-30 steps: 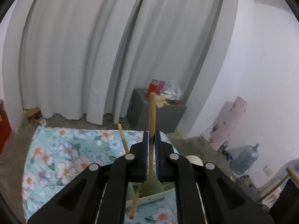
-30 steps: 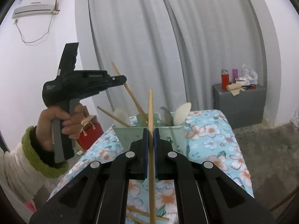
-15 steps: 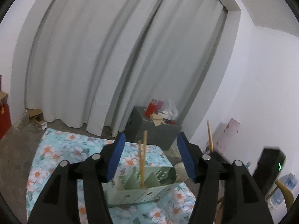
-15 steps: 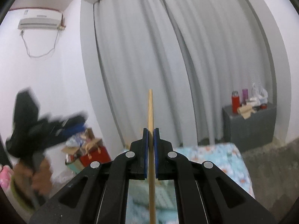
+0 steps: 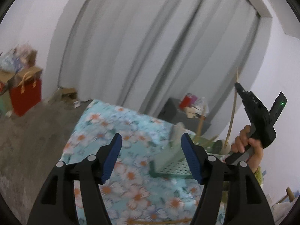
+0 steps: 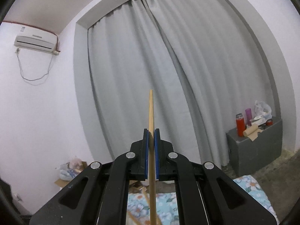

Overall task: Organize utensils
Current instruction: 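Lower the held chopstick into the green caddy and open the right tool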

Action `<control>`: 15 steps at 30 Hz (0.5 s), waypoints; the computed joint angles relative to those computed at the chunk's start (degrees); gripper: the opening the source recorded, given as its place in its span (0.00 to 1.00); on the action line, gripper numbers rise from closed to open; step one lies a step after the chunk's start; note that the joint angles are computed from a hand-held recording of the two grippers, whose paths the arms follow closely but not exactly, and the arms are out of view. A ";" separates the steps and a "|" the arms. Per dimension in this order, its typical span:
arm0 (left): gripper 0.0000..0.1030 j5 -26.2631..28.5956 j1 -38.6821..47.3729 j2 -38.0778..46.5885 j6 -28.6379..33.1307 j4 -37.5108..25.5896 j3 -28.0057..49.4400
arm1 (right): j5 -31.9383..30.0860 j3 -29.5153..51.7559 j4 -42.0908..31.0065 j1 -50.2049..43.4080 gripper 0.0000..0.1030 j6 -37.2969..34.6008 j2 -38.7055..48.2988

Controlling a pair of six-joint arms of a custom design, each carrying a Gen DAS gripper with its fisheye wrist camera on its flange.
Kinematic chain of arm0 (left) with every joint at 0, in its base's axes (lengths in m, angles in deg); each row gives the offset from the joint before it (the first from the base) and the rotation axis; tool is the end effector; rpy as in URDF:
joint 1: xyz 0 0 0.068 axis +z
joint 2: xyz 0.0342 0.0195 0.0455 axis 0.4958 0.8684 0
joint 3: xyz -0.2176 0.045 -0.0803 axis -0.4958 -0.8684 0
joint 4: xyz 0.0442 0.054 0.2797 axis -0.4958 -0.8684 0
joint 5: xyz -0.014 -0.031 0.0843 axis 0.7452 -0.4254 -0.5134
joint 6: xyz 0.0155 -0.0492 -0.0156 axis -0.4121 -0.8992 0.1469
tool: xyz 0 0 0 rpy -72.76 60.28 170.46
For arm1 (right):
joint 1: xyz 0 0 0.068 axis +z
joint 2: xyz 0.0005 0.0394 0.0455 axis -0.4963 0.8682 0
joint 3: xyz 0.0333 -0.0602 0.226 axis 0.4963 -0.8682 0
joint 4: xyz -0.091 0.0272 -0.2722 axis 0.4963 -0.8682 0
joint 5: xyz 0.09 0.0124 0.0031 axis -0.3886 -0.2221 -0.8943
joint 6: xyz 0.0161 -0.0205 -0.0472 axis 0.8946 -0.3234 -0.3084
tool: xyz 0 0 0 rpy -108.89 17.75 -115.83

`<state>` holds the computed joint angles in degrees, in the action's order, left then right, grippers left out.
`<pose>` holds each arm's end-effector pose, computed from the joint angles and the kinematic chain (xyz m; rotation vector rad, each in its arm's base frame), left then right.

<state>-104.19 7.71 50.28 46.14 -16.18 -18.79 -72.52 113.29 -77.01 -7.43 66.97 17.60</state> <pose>0.1762 -0.0556 0.2669 -0.5885 1.9075 -0.2872 0.4285 0.1929 0.2764 -0.4520 1.7158 0.8729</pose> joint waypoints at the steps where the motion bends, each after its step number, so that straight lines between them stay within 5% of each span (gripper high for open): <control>1: 0.62 0.10 0.48 -0.96 -0.68 -0.64 -0.63 | 1.17 0.62 0.23 0.29 0.04 -0.21 1.08; 15: 0.62 4.99 7.21 -1.64 -0.43 1.24 -4.38 | 9.09 1.19 -2.38 1.77 0.04 -1.94 4.07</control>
<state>-99.20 14.92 48.64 45.71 -14.94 -23.16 -63.43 114.48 -79.38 -5.66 65.03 21.67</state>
